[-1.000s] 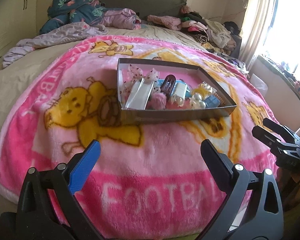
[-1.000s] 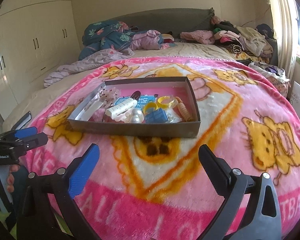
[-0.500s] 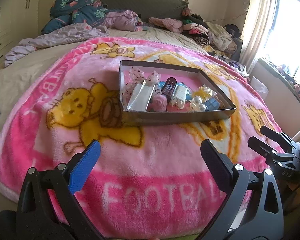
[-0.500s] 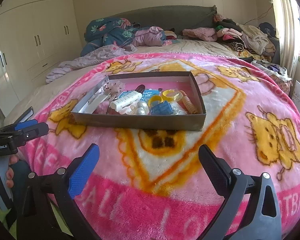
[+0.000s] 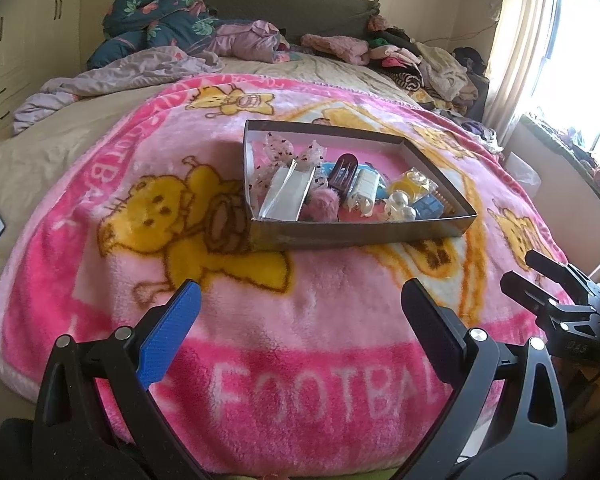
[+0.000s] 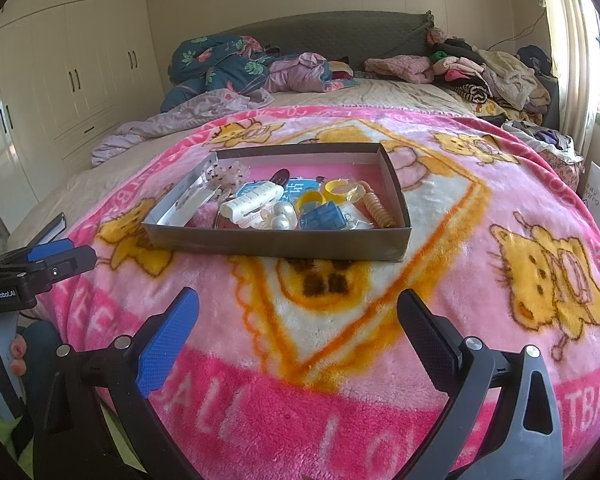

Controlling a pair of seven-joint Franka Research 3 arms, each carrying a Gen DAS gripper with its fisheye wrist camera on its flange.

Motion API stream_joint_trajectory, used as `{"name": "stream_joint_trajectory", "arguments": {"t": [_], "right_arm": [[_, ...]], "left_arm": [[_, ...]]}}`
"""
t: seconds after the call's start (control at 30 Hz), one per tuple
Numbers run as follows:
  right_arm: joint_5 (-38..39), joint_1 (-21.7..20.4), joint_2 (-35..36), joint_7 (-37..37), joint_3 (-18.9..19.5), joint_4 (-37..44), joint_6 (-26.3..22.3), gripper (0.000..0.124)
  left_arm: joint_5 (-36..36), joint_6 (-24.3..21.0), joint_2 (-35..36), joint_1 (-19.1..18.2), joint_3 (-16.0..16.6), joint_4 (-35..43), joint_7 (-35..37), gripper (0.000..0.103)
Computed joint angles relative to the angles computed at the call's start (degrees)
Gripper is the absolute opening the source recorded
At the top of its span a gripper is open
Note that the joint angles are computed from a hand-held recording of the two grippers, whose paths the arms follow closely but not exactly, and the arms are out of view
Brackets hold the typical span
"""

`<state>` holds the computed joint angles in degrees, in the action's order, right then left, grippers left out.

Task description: Organize jewelry

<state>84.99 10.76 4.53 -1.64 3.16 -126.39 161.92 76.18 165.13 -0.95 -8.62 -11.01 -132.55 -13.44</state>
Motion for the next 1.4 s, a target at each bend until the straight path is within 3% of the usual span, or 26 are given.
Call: {"name": "stream_joint_trajectory", "arguments": {"t": [1.4], "right_arm": [[0.17, -0.05, -0.32, -0.48, -0.13, -0.31, -0.05, 0.097]], "left_arm": [[-1.10, -0.82, -0.22, -0.07, -0.19, -0.08, 0.98, 0.092]]}}
